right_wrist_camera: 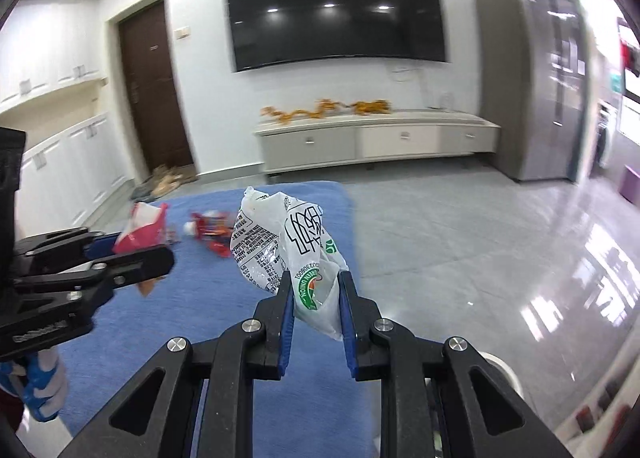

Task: Collect trash
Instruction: 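Carry both items over the bin and open both tools to drop them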

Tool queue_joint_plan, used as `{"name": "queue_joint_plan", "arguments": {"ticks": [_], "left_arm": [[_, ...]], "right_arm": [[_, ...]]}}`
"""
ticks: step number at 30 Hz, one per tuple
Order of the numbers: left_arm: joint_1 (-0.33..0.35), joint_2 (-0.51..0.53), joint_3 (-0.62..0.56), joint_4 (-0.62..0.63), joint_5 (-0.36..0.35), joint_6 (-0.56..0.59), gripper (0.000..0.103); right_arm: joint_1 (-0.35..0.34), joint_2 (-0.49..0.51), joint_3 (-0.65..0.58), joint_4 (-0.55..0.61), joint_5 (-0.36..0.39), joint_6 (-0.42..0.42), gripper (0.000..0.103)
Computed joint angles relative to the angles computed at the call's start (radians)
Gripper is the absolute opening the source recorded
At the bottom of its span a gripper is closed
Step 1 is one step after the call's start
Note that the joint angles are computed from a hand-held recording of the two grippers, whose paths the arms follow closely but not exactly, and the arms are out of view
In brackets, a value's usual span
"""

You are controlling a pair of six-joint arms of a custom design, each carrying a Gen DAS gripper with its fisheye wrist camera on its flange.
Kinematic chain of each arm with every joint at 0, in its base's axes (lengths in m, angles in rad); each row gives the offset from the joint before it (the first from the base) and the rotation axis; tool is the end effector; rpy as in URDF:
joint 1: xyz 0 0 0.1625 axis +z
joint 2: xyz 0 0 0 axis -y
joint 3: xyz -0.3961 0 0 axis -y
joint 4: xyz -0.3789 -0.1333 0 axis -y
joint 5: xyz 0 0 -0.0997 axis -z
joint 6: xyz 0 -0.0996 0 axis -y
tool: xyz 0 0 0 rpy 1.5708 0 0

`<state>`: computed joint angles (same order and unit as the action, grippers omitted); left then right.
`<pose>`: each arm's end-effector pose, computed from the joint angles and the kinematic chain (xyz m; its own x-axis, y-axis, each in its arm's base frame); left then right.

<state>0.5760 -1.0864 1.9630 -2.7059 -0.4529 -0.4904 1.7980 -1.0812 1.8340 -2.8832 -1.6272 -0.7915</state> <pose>-0.3268 -0.4780 0.2052 -0.7622 -0.0347 -0.6465 0.5122 0.5784 -0.6349 0.2596 -0.5559 0.2217 -0.5526 -0.7250 0.4112 -0.8310 0.4410 -0.3391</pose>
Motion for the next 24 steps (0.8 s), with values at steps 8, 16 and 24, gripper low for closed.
{"name": "queue_joint_plan", "arguments": {"ticks": [8, 16, 24], "left_arm": [[0.069, 0.241, -0.256, -0.048, -0.182, 0.136, 0.029], [0.144, 0.461, -0.53, 0.059, -0.303, 0.165, 0.029], [0.212, 0.643, -0.756, 0.154, -0.373, 0.145, 0.03]], "right_arm": [[-0.115, -0.028, -0.018, -0.089, -0.099, 0.006, 0.019], [-0.233, -0.006, -0.087, -0.071, -0.162, 0.05, 0.02], [-0.302, 0.078, -0.184, 0.0, -0.213, 0.063, 0.022]]}}
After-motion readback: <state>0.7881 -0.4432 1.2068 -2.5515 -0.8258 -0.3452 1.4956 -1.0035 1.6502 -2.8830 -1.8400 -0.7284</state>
